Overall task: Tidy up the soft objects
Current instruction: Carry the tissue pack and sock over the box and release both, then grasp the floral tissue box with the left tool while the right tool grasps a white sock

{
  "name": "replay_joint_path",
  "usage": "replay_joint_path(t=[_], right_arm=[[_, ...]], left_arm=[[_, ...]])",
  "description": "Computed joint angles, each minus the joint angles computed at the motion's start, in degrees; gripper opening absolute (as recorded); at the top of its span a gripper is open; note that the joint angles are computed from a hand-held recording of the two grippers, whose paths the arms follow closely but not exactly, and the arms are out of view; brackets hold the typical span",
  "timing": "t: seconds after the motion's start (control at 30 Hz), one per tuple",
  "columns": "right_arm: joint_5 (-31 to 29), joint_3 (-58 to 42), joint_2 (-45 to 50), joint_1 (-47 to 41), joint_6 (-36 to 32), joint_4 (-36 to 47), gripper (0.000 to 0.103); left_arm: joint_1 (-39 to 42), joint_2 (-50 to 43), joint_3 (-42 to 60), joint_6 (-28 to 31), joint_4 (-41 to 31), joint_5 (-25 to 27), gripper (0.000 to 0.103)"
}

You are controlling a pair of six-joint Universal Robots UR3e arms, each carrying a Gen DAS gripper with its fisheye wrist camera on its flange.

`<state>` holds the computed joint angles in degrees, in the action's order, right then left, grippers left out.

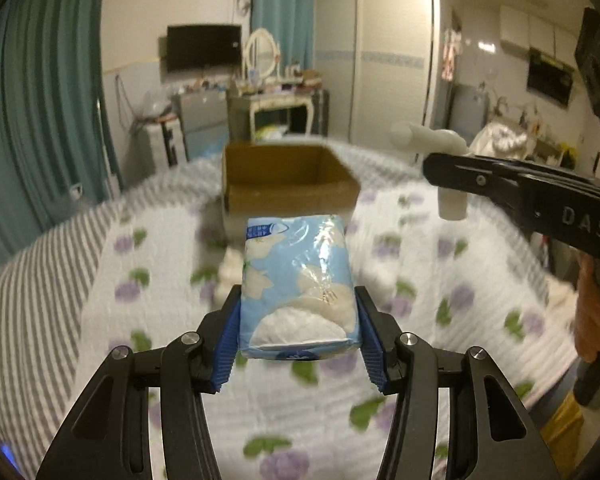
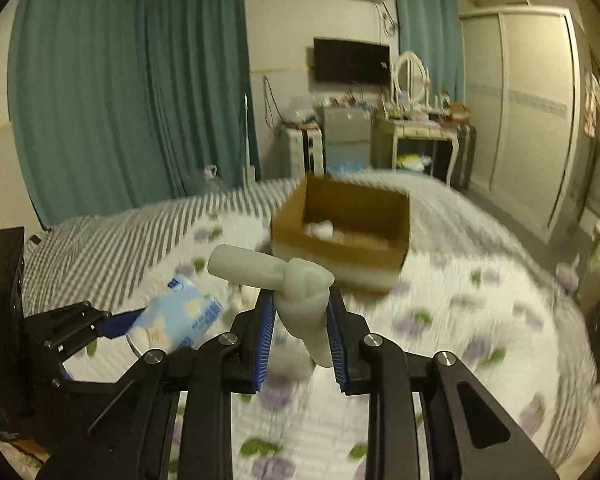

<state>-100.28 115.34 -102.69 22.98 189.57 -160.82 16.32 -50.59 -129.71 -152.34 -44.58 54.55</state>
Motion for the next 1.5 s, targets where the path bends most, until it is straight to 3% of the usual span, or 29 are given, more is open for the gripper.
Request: replay_joint_path(t=[0.07, 0.17, 0.27, 0.53, 0.77, 1.0, 1.03, 1.07, 1.13, 1.3, 1.5], right_arm=[[4.0, -4.8, 0.3, -4.0, -2.8, 3.3, 0.025], [6.5, -15.8, 6.0, -9.0, -6.8, 7.5, 0.025], [10.1, -24.6, 12.5, -14.0, -8.0, 9.3, 0.025], [17.6, -40.1, 33.3, -20.6, -6.9, 5.7, 0.025], [20.8, -53.1, 52.1, -23.5, -3.7, 6.2, 0.025], [20.8, -54.2, 55.9, -25.6, -6.1, 7.0, 0.028], [20.6, -53.8, 55.4, -25.9, -6.1, 7.1, 0.030], [19.7, -54.2, 55.3, -25.8, -5.8, 7.3, 0.043], [18.7, -51.8, 53.1, -26.0, -5.1, 5.4, 0.067], [18.0, -46.2, 43.6, -26.3, -4.6, 4.7, 0.068], [16.4, -37.7, 26.9, -25.2, -5.5, 7.1, 0.073]], left_arm=[[-3.9, -8.5, 5.6, -3.7, 5.7, 0.5, 0.052], [-11.4, -22.6, 15.2, -9.7, 16.1, 6.8, 0.052], [-15.9, -35.4, 25.8, -12.9, 22.0, 11.5, 0.052], [-21.6, -65.9, 56.5, -17.4, 21.0, 21.2, 0.052], [-22.8, -83.9, 75.0, -18.0, 16.0, 24.4, 0.051], [-24.8, -85.3, 74.2, -20.2, 18.3, 25.4, 0.054], [-24.9, -85.3, 74.7, -20.5, 17.4, 26.2, 0.065], [-25.4, -84.8, 74.4, -20.9, 17.0, 27.4, 0.080], [-25.6, -82.8, 71.6, -21.3, 19.3, 29.1, 0.086], [-25.5, -73.4, 63.7, -20.6, 20.3, 32.3, 0.086], [-23.9, -53.9, 50.2, -21.4, 21.6, 32.7, 0.086]])
